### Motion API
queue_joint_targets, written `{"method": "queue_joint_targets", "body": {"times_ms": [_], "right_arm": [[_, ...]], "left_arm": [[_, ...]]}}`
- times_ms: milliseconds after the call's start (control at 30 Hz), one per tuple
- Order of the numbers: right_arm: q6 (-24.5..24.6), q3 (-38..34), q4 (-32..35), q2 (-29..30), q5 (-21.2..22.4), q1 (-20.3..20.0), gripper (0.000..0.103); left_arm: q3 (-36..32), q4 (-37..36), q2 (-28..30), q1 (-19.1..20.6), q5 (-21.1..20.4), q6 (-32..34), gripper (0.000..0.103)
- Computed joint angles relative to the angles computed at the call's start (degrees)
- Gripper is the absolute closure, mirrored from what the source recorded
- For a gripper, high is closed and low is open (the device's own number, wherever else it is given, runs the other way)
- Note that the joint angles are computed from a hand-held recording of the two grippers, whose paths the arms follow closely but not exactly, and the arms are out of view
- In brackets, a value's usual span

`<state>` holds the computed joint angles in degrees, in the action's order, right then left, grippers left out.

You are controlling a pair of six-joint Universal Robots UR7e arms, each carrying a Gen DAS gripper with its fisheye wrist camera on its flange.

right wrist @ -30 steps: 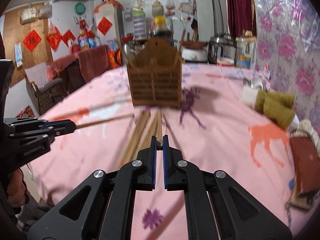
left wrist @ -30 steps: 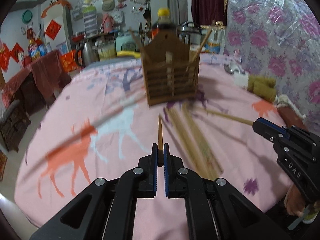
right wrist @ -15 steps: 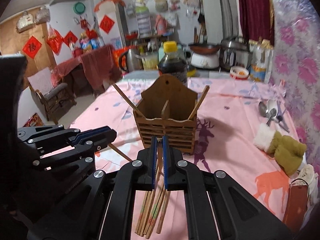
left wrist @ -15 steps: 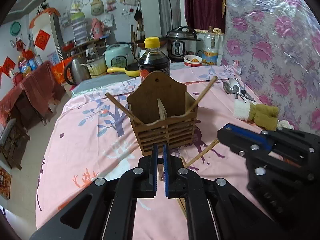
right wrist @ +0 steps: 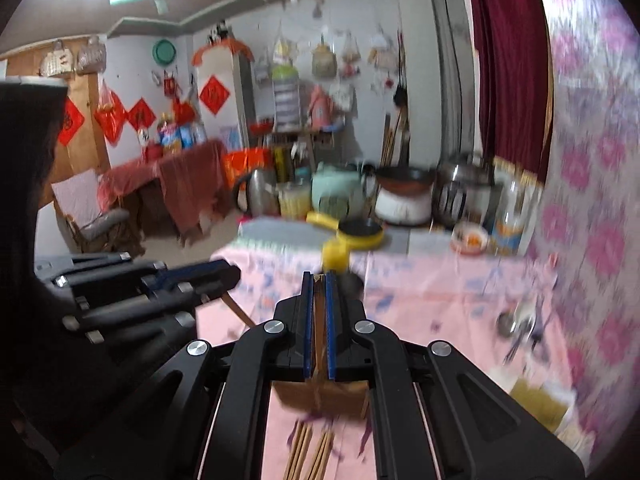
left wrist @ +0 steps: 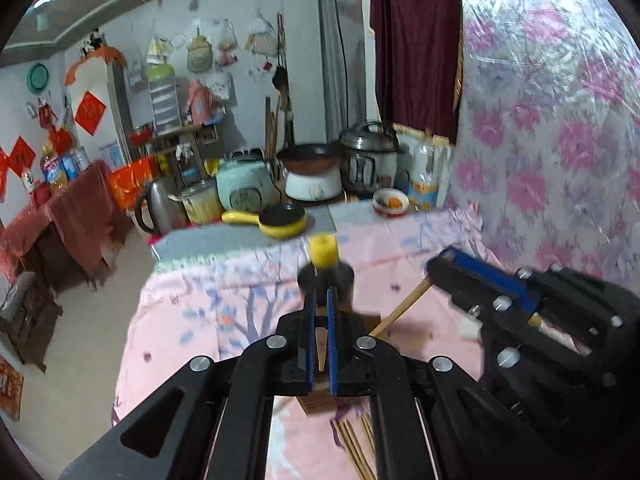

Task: Organize utensils
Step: 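Lift both held chopsticks and carry them over the wooden holder, then lower the chopsticks into the holder and open both grippers, then withdraw both grippers from the holder toward the loose chopsticks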

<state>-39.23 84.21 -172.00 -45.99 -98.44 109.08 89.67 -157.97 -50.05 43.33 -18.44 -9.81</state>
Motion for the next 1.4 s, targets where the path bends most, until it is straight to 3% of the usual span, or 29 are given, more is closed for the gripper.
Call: {"method": "queue_joint_targets", "body": {"times_ms": [67, 200, 300, 400, 433, 467, 533, 667, 867, 1067, 1200, 1400], "right_arm": [[-0.2, -2.2, 0.2, 1.4, -1.4, 0.4, 0.097], [0.1, -5.0, 3.2, 4.7, -5.4, -0.6, 0.097], [0.9, -6.6, 6.1, 7.6, -8.4, -2.0, 0.097], [-0.3, -6.7, 6.3, 10.1, -12.5, -2.9, 0.096], [-0.5, -6.4, 6.6, 10.4, -13.4, -3.1, 0.095], [-0.5, -6.2, 6.8, 10.5, -13.8, -3.3, 0.094], [-1.7, -4.2, 5.2, 9.9, -14.4, -3.7, 0.093], [-3.0, -1.6, 2.6, 8.2, -14.0, -3.7, 0.092], [-3.6, 1.3, 0.8, 5.3, -12.7, -3.1, 0.090], [-3.8, 6.8, -1.4, 1.7, -12.0, -3.1, 0.082], [-3.6, 11.3, -2.2, -0.7, -11.8, -3.9, 0.078], [-3.1, 18.9, -3.8, -2.9, -13.1, -7.0, 0.074]], "left_arm": [[-1.8, 0.8, 0.8, 0.8, 0.1, -0.3, 0.097], [-3.7, 12.7, 0.3, 4.6, -4.8, -11.0, 0.097], [-3.8, 14.1, 1.0, 7.5, -8.5, -13.0, 0.097], [-3.2, 17.5, 1.5, 9.7, -9.6, -17.1, 0.095], [-2.7, 17.7, 1.5, 10.1, -10.1, -17.5, 0.086], [-1.5, 17.8, 1.1, 10.3, -10.3, -17.9, 0.066], [0.3, 17.1, 0.8, 10.2, -9.4, -17.8, 0.053], [3.3, 16.4, -0.6, 9.5, -9.6, -18.0, 0.048], [5.9, 14.1, -1.3, 6.6, -2.5, -17.8, 0.025], [8.9, 22.2, -4.1, 4.3, 0.0, -27.2, 0.019], [12.6, 29.6, -6.6, 3.4, -1.5, -36.7, 0.018], [18.3, 32.8, -6.8, 3.2, -6.0, -44.9, 0.018]]}}
